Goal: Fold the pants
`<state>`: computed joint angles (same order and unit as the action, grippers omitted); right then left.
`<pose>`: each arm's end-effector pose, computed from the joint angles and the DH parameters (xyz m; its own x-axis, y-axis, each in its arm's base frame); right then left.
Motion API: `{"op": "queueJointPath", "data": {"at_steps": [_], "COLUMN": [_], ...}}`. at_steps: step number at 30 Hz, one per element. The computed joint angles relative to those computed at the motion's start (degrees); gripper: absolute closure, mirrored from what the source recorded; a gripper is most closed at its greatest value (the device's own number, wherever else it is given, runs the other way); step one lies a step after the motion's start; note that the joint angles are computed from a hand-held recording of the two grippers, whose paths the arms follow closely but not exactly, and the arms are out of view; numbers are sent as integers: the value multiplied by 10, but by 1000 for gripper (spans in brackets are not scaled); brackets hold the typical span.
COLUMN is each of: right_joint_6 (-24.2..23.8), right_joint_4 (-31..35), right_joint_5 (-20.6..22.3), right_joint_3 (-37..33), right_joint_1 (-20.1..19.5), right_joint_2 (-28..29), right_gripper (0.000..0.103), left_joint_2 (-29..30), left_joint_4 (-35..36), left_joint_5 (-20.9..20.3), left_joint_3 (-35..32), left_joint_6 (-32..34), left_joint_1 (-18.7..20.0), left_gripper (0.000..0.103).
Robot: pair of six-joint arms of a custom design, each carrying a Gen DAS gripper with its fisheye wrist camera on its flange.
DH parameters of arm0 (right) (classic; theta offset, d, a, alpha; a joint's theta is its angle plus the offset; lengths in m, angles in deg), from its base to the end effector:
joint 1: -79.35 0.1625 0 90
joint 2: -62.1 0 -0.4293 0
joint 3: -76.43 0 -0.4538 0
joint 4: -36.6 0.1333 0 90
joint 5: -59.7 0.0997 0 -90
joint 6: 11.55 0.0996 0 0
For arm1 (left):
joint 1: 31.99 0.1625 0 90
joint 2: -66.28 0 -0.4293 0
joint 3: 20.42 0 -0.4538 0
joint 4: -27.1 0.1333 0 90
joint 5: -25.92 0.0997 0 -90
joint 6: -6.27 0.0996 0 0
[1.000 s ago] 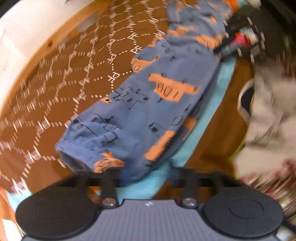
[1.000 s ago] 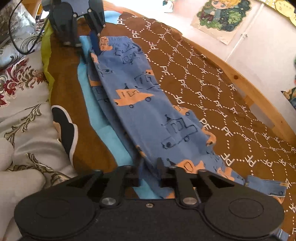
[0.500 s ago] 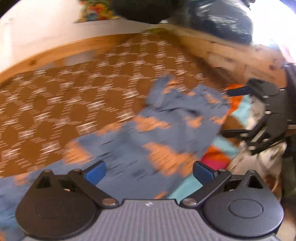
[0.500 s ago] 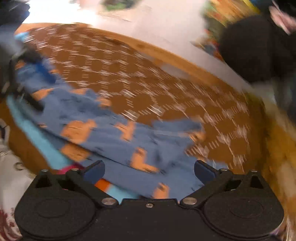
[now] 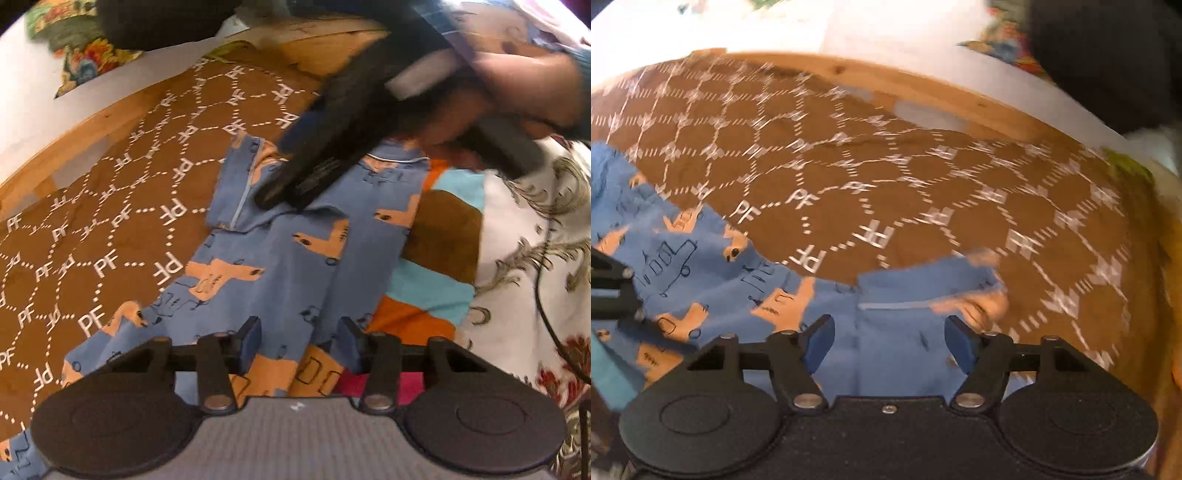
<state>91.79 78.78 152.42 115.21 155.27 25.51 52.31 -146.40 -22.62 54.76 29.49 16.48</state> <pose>-0.0698 -0.8068 0.2602 -0.3872 -0.5963 0.7032 -0.8954 0.4250 -0.1326 -0.3519 -0.6978 -0.1628 -0.4267 0.5569 -0.7125 0.8506 0.5148 -0.1070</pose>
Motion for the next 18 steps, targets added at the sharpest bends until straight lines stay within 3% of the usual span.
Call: {"op": "queueJointPath", "data": {"at_steps": [5,8,10,12,13,15,18], "right_joint_6": [-54,-75,-64,-42,-34,-23,36], "right_joint_4": [-25,-54,-90,-79,-68,-80,-86], "right_joint_5": [58,82,86,85,77,56,15], "right_joint_3": [-36,-40,-24,-44,-54,-36,-12], "right_joint_1": [19,22,23,22,20,15,5], "right_joint_2": [53,67,62,72,77,64,36], "right_gripper": [53,66,72,79,96,99,100], "left_joint_2": [-3,-3,-4,-5,-5,-7,-17], "left_joint_4": [34,44,48,46,45,42,46], "left_joint_5": [1,11,14,18,21,20,6], "left_joint_3": [-2,-6,-7,-6,-6,-4,3], "left_joint_6": [-10,-14,-19,-22,-23,-31,-46], "left_joint_1": [3,2,1,-1,-2,-2,0], "left_gripper": [66,84,92,98,101,102,103]}}
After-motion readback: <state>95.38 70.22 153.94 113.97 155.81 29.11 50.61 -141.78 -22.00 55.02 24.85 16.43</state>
